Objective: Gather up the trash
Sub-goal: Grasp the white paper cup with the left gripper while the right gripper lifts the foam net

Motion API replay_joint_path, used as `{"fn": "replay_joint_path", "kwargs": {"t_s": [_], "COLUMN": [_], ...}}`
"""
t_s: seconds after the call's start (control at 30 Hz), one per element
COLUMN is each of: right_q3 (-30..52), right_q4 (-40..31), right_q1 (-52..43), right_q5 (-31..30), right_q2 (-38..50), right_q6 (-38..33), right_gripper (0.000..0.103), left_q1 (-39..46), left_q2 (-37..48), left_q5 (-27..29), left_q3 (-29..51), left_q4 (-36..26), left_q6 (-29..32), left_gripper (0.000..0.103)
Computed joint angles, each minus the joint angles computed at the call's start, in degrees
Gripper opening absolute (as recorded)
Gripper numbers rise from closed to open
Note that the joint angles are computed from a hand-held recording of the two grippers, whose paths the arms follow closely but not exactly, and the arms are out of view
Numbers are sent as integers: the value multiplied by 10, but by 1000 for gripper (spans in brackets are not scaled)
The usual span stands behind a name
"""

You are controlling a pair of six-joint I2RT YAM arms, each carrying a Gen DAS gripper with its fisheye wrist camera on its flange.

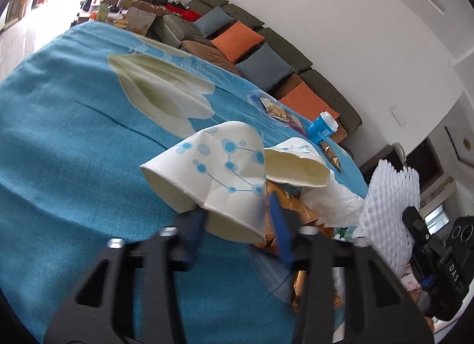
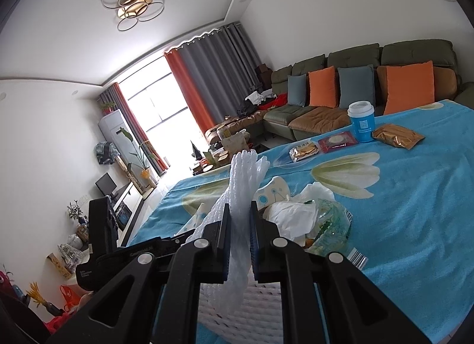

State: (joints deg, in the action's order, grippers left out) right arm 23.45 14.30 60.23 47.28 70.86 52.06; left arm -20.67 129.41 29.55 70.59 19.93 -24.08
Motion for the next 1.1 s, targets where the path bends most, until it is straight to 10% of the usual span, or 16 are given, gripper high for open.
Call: {"fn": "replay_joint_path", "kwargs": {"t_s": [0.23, 0.73, 1.1], "right_q3": [12, 132, 347], "right_q4": [12, 137, 97], "right_q1": [-6, -55, -60], "right_q5": [-12, -157, -261], "right_q2": [14, 153, 350], "right_q6": [-24, -156, -183], "right_gripper": [10, 10, 10], "left_q1": [9, 79, 262], "left_q2": [-16, -199, -335], "left_q5": [-6, -46, -33], "left_q3": [-37, -212, -319], "left_q4": [61, 153, 131], "left_q6": [-20, 38, 79], "left_gripper": [4, 3, 3]}}
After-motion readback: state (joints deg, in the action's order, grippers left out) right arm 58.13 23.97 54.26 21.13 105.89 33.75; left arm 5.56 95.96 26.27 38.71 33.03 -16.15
